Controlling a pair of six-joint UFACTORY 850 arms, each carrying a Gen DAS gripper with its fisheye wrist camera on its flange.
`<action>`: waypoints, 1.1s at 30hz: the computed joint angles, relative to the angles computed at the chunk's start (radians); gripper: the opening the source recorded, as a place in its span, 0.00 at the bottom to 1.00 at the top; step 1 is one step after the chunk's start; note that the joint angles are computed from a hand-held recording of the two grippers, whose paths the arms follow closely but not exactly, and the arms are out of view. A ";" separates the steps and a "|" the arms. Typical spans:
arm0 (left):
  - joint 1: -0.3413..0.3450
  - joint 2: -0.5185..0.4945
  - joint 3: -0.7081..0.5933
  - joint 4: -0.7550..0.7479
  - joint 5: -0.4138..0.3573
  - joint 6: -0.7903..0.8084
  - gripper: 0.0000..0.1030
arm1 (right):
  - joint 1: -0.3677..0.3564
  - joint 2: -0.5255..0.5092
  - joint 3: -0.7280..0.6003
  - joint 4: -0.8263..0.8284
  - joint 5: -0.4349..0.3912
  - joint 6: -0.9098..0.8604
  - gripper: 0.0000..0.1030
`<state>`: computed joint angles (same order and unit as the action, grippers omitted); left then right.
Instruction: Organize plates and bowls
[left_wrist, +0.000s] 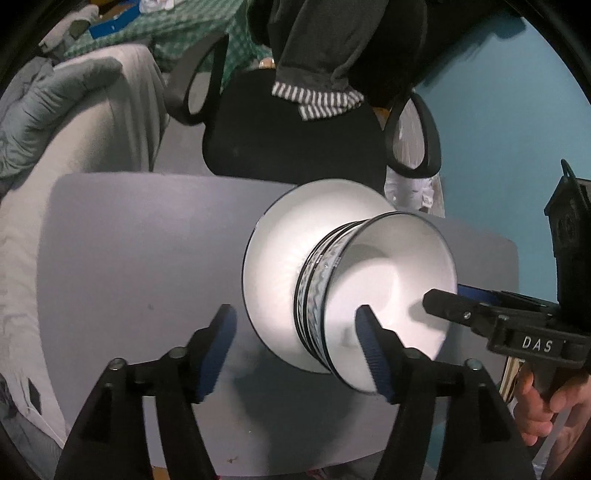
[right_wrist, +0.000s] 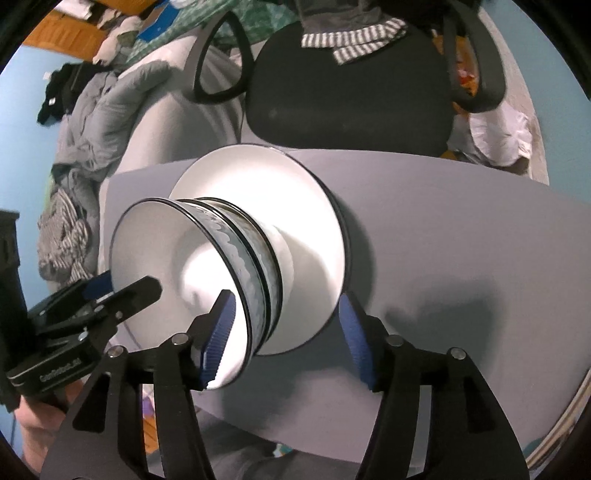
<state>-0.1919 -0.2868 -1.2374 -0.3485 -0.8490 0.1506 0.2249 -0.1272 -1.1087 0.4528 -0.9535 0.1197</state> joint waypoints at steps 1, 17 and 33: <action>-0.001 0.016 0.005 0.008 0.009 -0.003 0.72 | 0.002 0.013 0.000 -0.018 0.003 0.019 0.61; -0.039 0.182 -0.016 0.091 -0.002 -0.033 0.84 | 0.062 0.168 -0.072 -0.342 -0.014 0.239 0.64; -0.046 0.302 -0.019 0.042 0.057 -0.041 0.85 | 0.124 0.251 -0.147 -0.545 -0.031 0.427 0.65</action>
<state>-0.2381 0.0149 -1.2566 -0.3068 -0.7916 0.1100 0.3489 0.1235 -1.2557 -0.0923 -0.9842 0.5466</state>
